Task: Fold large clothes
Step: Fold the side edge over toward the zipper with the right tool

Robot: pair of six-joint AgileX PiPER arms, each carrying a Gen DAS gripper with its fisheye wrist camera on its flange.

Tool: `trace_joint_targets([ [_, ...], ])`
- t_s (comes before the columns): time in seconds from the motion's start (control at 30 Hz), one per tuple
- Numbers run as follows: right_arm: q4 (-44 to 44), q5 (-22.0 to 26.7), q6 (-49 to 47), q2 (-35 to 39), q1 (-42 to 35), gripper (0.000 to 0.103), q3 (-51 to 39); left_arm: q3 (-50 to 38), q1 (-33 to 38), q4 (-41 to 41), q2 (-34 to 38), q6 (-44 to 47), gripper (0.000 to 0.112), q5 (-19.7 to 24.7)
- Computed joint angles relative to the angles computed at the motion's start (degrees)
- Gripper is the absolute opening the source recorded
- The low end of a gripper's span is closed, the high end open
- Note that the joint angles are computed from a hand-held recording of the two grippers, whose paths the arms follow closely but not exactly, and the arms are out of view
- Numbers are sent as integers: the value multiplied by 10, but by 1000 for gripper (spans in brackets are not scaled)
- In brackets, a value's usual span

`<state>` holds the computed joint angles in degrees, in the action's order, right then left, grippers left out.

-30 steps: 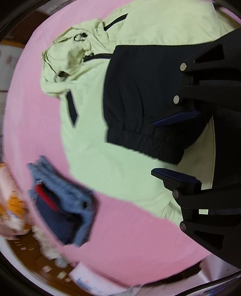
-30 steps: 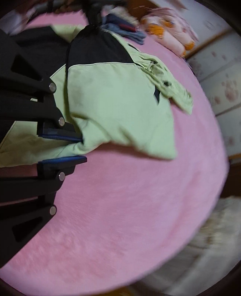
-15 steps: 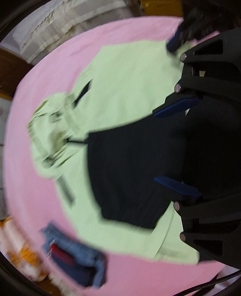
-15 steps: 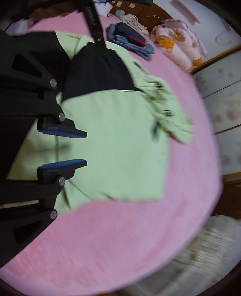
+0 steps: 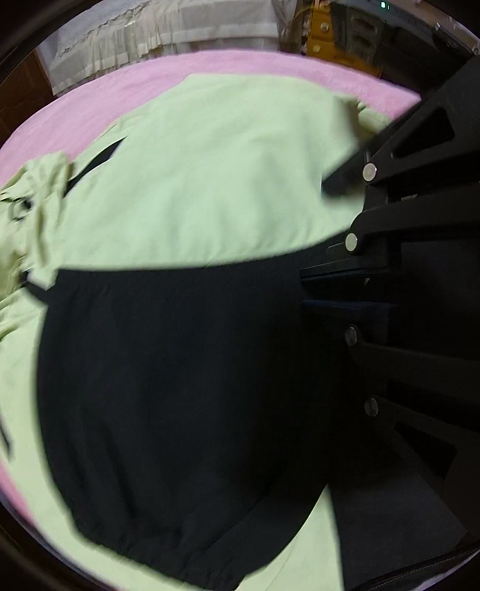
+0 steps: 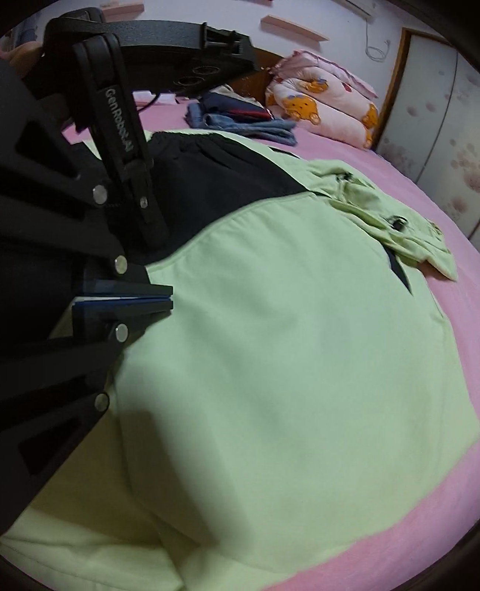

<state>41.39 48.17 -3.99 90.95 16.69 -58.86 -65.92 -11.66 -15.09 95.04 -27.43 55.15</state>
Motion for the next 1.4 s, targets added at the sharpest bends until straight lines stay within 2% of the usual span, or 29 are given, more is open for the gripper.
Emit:
trace_joint_targets([
  [0.03,-39,-18,26,-12,1,0,1,-7,-6,46,-4,-23,10,8],
  [0.13,-114,-10,94,-25,-24,0,-12,-16,-3,170,-12,-73,10,42],
  [0.2,-151,6,114,-28,-58,0,-17,-6,21,203,-19,-83,10,51],
  [0.23,-158,8,107,-33,-84,0,-11,1,35,216,-23,-88,10,52],
  [0.33,-90,41,59,-46,-181,0,12,29,91,211,-41,-72,7,30],
  [0.4,-98,51,76,-53,-203,0,17,43,123,180,-49,-53,4,9],
  [0.47,-109,55,69,-61,-209,0,18,45,121,181,-43,-64,4,4],
  [0.63,-186,37,131,-76,-151,0,5,11,42,259,-27,-154,4,48],
  [0.7,-173,18,120,-89,-130,0,-1,-1,10,246,-29,-167,4,39],
  [0.77,-134,15,68,-96,-121,0,-6,4,-4,197,-45,-145,4,10],
  [0.83,-83,32,-12,-79,-95,0,-24,7,-8,114,-52,-82,4,-20],
  [0.9,-63,55,-54,-61,-74,0,-38,-7,-27,60,-30,-34,4,-26],
  [1.0,-33,59,-74,-20,-35,0,-46,-27,-62,48,16,-33,4,-38],
  [1.1,-2,34,-79,28,-6,0,-54,-43,-66,40,50,-38,4,-59],
  [1.23,25,4,-87,96,12,0,-104,-67,-51,34,82,-44,5,-98],
  [1.4,37,-17,-81,167,16,0,-176,-110,-34,50,117,-43,5,-119],
])
